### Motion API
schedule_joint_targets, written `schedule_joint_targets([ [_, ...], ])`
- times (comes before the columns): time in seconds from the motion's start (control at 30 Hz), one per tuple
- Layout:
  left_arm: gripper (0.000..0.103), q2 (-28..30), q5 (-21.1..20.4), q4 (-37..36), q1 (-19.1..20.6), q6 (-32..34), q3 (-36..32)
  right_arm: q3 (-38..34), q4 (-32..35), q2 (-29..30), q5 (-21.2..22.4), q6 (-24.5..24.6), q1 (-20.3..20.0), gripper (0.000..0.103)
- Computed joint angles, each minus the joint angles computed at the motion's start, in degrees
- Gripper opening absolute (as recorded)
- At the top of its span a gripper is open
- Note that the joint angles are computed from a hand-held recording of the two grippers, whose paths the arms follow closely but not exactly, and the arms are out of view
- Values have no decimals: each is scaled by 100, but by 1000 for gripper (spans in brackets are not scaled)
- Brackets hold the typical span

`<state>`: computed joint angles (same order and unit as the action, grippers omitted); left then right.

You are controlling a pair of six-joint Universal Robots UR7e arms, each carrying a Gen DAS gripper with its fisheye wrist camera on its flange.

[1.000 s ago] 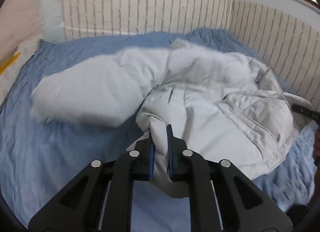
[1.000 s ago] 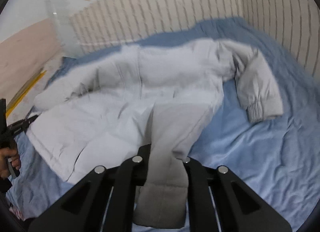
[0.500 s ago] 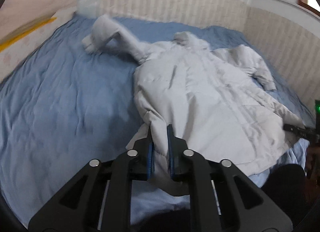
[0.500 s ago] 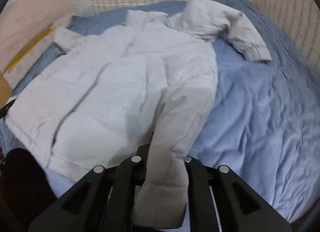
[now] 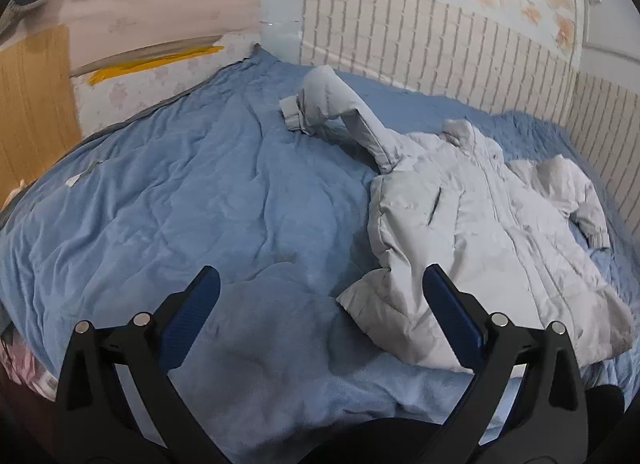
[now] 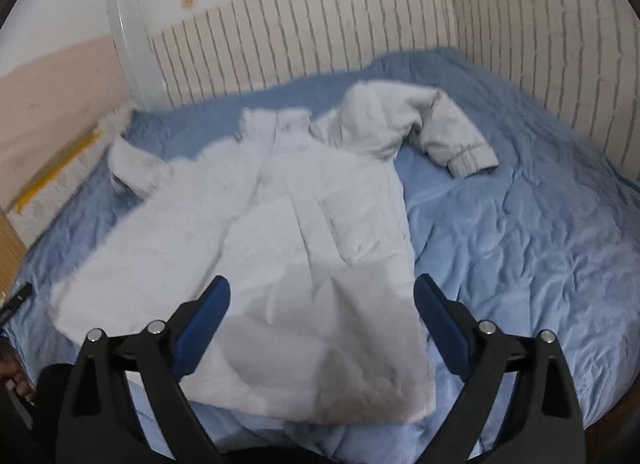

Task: Fold large clothes

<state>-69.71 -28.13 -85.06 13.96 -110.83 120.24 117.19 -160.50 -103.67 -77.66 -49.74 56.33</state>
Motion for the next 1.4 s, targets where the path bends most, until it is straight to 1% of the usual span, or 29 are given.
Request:
schedule_joint_targets([
  [0.07, 100, 178, 32, 110, 17, -72, -146, 96, 83, -185, 183, -71, -198, 98],
  [0.1, 100, 401, 37, 156, 55, -54, -301, 166, 67, -267, 205, -96, -281, 99],
  [0.17, 100, 601, 29, 248, 76, 221, -467, 373, 45, -432, 269, -232, -550, 100],
  [0.23, 100, 984, 45, 1000, 48, 185, -858, 604, -260, -522, 357, -304, -752, 100],
  [0.27, 100, 1152, 67, 1367, 23, 135, -1022, 675, -374, -547, 438, -253, -813, 100],
  [0.3, 100, 1425, 140, 1891, -10, 87, -1245, 751, -496, -572, 539, -147, -845, 100],
  [0.33, 100, 1678, 215, 2324, -54, 90, -1401, 798, -612, -566, 568, -134, -801, 100],
  [0.37, 100, 1806, 229, 2550, -106, 151, -1463, 803, -663, -552, 616, -179, -769, 100],
  [0.43, 100, 1992, 306, 2695, -185, 395, -1528, 843, -885, -490, 722, -247, -609, 100],
  [0.5, 100, 1954, 400, 2843, -289, 156, -1560, 851, -1090, -398, 800, -161, -417, 100],
  [0.53, 100, 1904, 445, 2821, -305, 75, -1538, 868, -1158, -364, 814, -109, -337, 100],
  [0.57, 100, 1806, 445, 2629, -283, 108, -1473, 884, -1247, -302, 830, -55, -243, 100],
  [0.6, 100, 1644, 458, 2217, -224, 283, -1351, 940, -1393, -235, 880, -34, -167, 100],
  [0.63, 100, 1503, 347, 1810, -80, 452, -1298, 1009, -1545, -159, 875, -103, -93, 100],
  [0.67, 100, 1406, 259, 1496, 37, 509, -1218, 1055, -1675, -71, 743, -216, 17, 100],
  [0.7, 100, 1222, 187, 952, 134, 642, -1030, 1103, -1895, 51, 474, -419, 187, 100],
  [0.73, 100, 1054, 154, 555, 192, 600, -858, 1196, -2060, 75, 445, -717, 255, 100],
  [0.77, 100, 906, 116, 399, 230, 360, -742, 1267, -1986, 3, 656, -912, 209, 100],
  [0.8, 100, 904, 73, 482, 294, 143, -728, 1265, -1721, -76, 825, -1041, 147, 100],
  [0.87, 100, 978, -20, 763, 333, -83, -818, 1190, -1449, -93, 711, -1047, 171, 100],
  [0.9, 100, 1044, -4, 894, 344, -128, -876, 1129, -1331, -87, 673, -941, 162, 100],
  [0.97, 100, 1260, 30, 1279, 352, -91, -1069, 977, -1123, -47, 679, -620, 114, 100],
  [1.0, 100, 1327, 64, 1396, 329, -85, -1118, 852, -978, 9, 587, -321, 105, 100],
  [1.03, 100, 1373, 96, 1578, 290, -211, -1164, 750, -890, 69, 458, -79, 116, 100],
  [1.07, 100, 1381, 122, 1728, 247, -323, -1188, 654, -824, 140, 333, 117, 134, 100],
  [1.13, 100, 1319, 159, 1814, 172, -356, -1142, 474, -584, 230, 262, 384, 105, 100],
  [1.2, 100, 1138, 125, 1576, 133, -174, -997, 448, -566, 247, 230, 466, 99, 100],
  [1.33, 100, 700, 104, 509, 208, 265, -538, 726, -1099, 153, 154, 190, 197, 100],
  [1.4, 100, 544, 198, 24, 225, 513, -329, 762, -1198, 144, 141, 103, 235, 100],
])
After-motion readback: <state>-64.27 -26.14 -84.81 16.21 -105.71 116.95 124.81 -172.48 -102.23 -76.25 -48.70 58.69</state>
